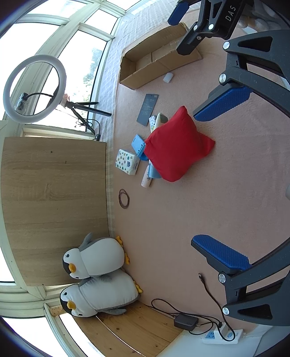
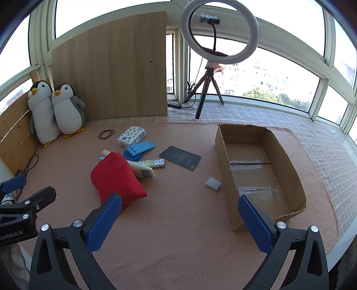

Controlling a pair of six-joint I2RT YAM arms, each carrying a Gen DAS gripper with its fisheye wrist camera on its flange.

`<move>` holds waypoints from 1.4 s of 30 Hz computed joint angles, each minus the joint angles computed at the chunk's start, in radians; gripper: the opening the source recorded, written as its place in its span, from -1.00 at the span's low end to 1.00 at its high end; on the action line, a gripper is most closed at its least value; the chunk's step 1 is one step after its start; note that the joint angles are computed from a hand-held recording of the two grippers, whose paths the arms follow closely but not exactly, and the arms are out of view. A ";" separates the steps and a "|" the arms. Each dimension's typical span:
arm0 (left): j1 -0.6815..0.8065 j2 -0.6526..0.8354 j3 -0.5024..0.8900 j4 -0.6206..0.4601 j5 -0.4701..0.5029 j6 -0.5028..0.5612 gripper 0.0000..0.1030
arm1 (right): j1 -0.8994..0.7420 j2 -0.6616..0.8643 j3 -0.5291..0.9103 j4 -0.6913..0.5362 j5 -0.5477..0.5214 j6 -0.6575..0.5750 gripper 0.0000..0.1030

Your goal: Organize objects

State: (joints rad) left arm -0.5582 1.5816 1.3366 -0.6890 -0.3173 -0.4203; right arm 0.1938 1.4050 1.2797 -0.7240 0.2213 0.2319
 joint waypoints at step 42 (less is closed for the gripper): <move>0.170 0.715 0.634 -0.042 0.477 0.055 0.06 | -0.131 0.010 -0.063 -0.002 -0.029 -0.024 1.00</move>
State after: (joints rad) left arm -0.3880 2.2970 1.9704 -0.7313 0.1596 -0.3650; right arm 0.0628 1.4151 1.2165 -0.7258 0.1924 0.2077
